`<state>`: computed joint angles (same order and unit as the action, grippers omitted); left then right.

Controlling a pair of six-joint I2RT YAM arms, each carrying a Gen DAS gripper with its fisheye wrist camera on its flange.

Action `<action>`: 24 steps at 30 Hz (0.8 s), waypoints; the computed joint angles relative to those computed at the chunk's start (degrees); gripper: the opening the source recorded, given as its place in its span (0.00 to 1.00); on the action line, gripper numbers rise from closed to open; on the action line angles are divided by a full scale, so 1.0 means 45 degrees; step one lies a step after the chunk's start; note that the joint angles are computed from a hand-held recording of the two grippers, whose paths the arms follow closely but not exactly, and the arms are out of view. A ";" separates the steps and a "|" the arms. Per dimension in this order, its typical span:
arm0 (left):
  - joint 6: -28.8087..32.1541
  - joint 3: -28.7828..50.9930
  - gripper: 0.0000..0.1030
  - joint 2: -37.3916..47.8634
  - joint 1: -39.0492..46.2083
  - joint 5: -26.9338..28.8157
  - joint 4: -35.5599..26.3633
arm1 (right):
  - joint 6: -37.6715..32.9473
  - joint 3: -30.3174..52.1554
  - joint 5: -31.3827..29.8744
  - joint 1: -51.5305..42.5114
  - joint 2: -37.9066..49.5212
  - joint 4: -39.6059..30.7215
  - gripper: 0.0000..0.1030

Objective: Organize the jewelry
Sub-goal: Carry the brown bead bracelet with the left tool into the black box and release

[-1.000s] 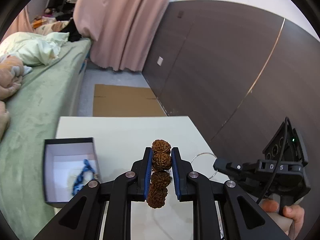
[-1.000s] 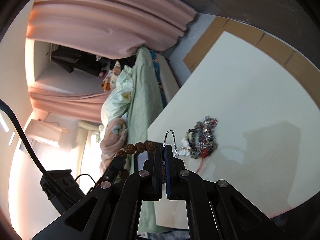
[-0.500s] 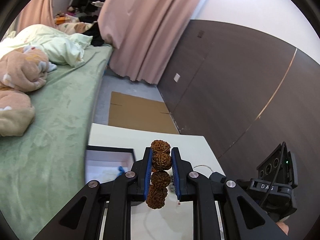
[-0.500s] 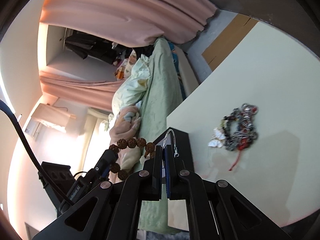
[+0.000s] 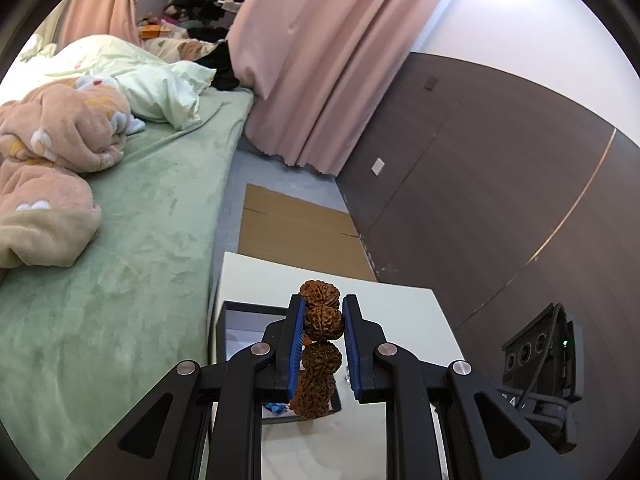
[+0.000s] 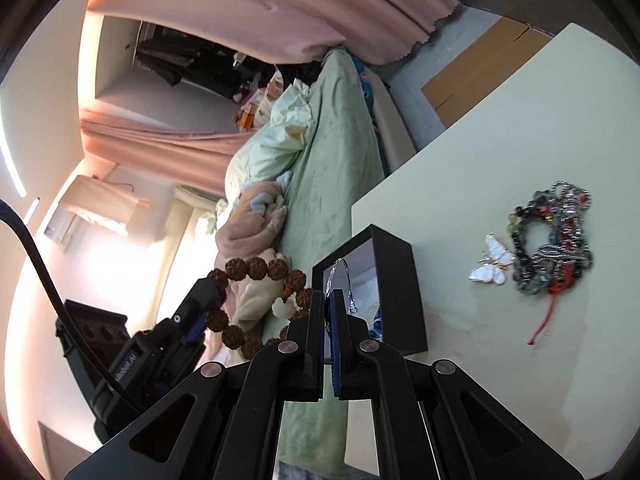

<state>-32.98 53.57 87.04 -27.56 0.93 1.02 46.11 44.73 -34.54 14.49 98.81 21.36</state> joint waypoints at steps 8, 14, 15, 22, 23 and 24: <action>-0.0168 0.0074 0.19 0.0252 0.0793 0.0465 0.0078 | -0.0551 0.1508 0.0641 0.0811 0.1091 -0.1106 0.05; -0.0241 0.0328 0.19 0.0643 0.1176 0.0766 0.0168 | -0.0995 0.3030 -0.0010 0.1000 0.2344 -0.2102 0.31; -0.0227 0.0382 0.19 0.0715 0.1210 0.0854 0.0182 | -0.0980 0.3022 0.0076 0.0988 0.2334 -0.2094 0.41; -0.0017 0.0940 0.19 0.1319 0.0859 0.1339 0.0039 | -0.0800 0.2558 0.0101 0.0349 0.1776 -0.1924 0.42; 0.0024 0.0968 0.19 0.1346 0.0776 0.1332 0.0019 | -0.0736 0.2480 0.0185 0.0330 0.1684 -0.1905 0.42; 0.0061 0.0999 0.19 0.1366 0.0667 0.1313 -0.0012 | -0.0714 0.2313 0.0197 0.0211 0.1523 -0.1914 0.42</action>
